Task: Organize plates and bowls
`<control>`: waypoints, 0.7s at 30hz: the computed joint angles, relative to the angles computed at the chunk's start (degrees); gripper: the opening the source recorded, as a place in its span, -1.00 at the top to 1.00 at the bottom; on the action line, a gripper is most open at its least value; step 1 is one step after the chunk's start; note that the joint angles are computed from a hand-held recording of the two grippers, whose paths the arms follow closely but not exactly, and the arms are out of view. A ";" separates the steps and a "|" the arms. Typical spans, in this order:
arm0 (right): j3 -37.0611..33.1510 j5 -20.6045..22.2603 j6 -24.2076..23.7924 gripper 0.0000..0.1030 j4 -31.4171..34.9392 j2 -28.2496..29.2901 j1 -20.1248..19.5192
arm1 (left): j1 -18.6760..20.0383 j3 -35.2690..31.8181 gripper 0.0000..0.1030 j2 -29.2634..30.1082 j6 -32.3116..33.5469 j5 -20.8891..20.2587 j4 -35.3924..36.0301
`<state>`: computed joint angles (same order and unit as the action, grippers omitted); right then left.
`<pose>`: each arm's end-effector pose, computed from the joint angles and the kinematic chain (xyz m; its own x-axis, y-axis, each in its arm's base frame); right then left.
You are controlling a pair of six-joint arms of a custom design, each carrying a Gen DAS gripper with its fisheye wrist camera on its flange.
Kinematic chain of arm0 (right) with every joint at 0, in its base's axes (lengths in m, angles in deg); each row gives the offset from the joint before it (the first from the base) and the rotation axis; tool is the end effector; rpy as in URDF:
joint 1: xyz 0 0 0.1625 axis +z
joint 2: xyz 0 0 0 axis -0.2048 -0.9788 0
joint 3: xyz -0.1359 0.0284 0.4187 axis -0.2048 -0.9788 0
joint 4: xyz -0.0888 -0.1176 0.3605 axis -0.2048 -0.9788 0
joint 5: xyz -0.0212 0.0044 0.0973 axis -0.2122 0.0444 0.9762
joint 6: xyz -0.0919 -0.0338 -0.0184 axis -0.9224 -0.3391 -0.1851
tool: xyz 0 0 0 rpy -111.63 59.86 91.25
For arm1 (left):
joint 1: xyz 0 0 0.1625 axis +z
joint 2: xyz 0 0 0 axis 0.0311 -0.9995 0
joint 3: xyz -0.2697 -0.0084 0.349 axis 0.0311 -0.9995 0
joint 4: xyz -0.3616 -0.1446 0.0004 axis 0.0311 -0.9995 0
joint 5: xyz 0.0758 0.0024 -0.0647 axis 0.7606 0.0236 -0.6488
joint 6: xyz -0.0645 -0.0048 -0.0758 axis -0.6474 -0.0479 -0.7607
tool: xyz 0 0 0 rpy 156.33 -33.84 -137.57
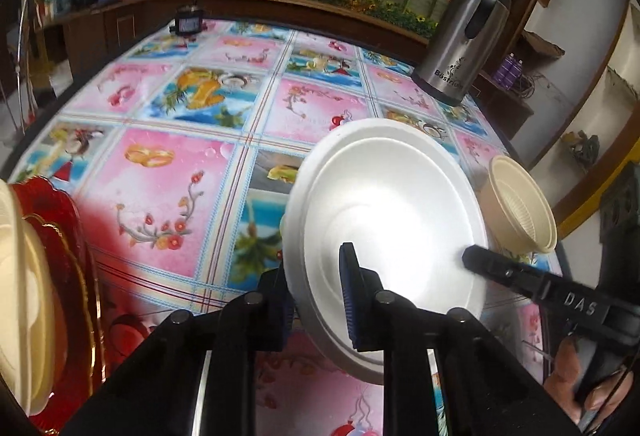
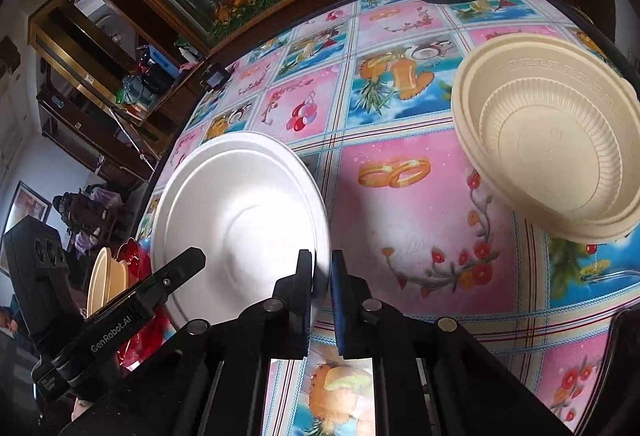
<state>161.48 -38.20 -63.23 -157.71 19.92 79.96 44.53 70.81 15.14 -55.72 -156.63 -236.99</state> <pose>-0.0139 -0.3611 0.1720 -0.9082 0.3758 0.1843 0.0916 0.6079 -0.7887 -0.2181 -0.4748 -0.0069 -0.7045 0.6063 -0.3688 0.6956 0.6930 -0.1895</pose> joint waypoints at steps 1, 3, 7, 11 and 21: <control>0.24 0.14 -0.33 0.81 -0.95 0.30 0.10 | -0.06 0.38 0.62 -0.15 0.03 0.00 -0.61; 0.51 0.43 -0.76 0.82 -2.01 0.72 0.20 | -0.25 1.30 0.62 -0.45 -0.01 0.42 -1.90; 0.79 0.71 -1.49 0.82 -2.41 1.26 0.79 | -0.98 3.71 0.62 -0.67 0.26 2.74 -5.33; 0.76 0.45 -1.92 0.81 -1.91 1.57 1.81 | -1.42 5.57 0.62 -0.86 1.18 4.84 -6.99; 0.17 -2.87 -1.88 0.79 2.29 0.46 3.40 | -1.32 6.62 0.17 -0.98 1.34 6.34 -7.74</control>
